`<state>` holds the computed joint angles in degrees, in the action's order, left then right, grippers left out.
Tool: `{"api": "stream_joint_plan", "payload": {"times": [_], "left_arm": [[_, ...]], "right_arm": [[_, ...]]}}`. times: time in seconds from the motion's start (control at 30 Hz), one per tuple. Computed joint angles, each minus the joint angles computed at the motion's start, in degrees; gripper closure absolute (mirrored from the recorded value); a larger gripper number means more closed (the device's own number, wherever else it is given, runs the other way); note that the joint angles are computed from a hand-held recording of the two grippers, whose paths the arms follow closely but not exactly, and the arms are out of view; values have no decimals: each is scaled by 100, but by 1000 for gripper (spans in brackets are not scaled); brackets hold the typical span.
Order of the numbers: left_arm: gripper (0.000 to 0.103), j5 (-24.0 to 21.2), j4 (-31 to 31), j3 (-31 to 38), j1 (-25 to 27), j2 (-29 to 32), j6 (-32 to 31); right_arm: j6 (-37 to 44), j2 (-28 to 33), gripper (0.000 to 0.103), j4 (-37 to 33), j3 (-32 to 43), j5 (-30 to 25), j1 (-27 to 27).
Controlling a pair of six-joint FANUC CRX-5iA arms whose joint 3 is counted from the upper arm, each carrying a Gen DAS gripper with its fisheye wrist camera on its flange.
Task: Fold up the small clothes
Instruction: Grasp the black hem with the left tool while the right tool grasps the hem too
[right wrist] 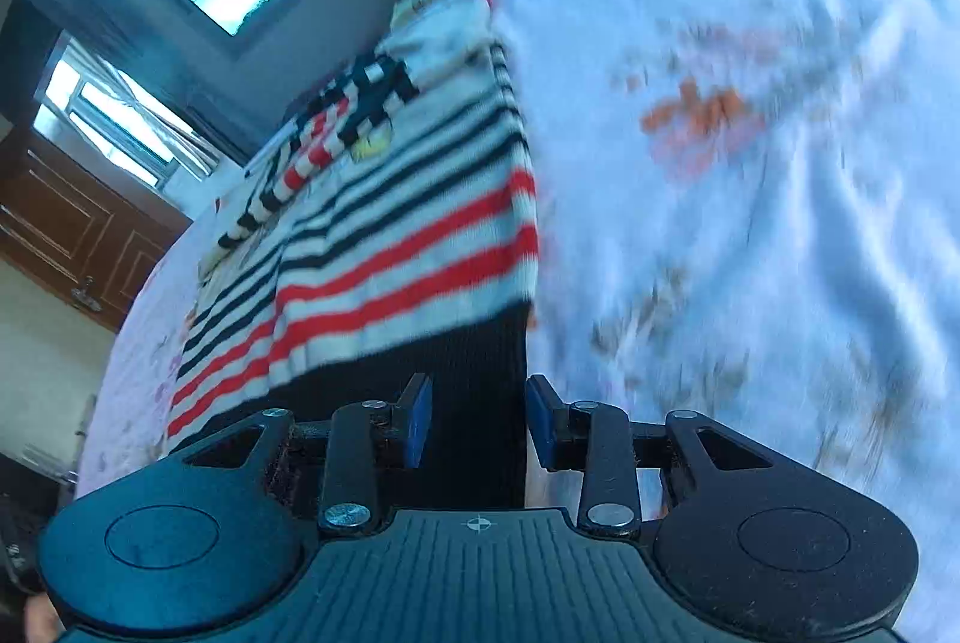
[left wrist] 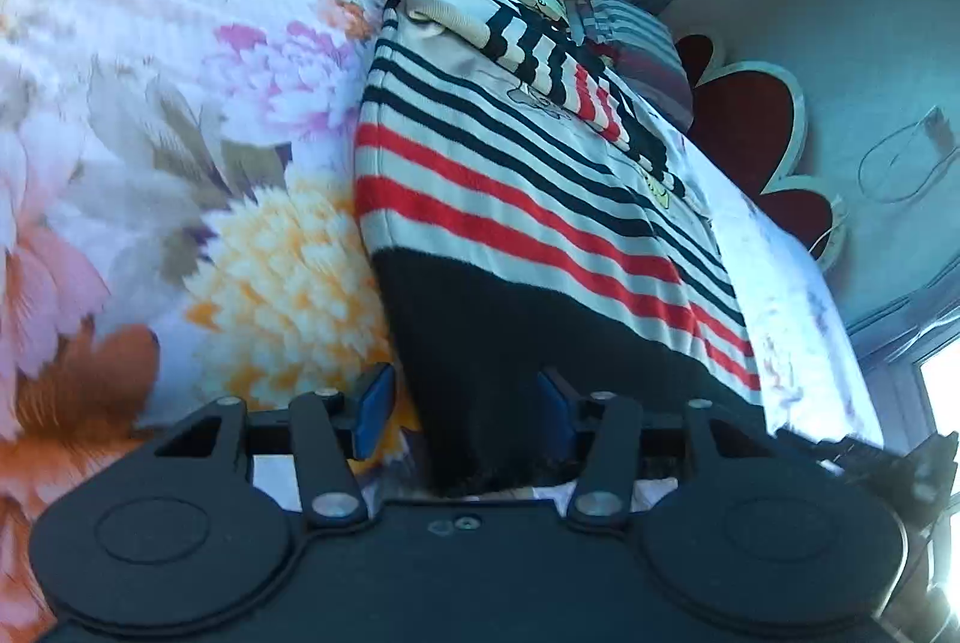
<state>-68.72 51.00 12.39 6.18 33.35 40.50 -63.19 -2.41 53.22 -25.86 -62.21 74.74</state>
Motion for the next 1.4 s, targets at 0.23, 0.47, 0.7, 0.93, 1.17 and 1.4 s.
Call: {"api": "stream_joint_plan", "payload": {"times": [0.23, 0.47, 0.7, 0.93, 1.17, 1.4], "left_arm": [[55, -520, 373, 706, -55, 653, 545], [59, -574, 620, 736, -154, 777, 587], [96, -297, 263, 561, -136, 539, 373], [98, 15, 2105, -531, -18, 60, -1106], [98, 252, 1032, -380, 8, 154, -224], [98, 132, 1773, -205, -69, 143, -295]], "right_arm": [[-1712, -201, 68, 1034, -746, 668, -240], [-1197, -224, 68, 1025, -706, 1063, -491], [-207, 8, 98, 595, -333, 1017, -516], [-417, -98, 98, 1827, -481, -114, -68], [-888, 7, 99, 1125, -617, 249, -74], [-165, -120, 99, 1738, -371, 168, -380]]}}
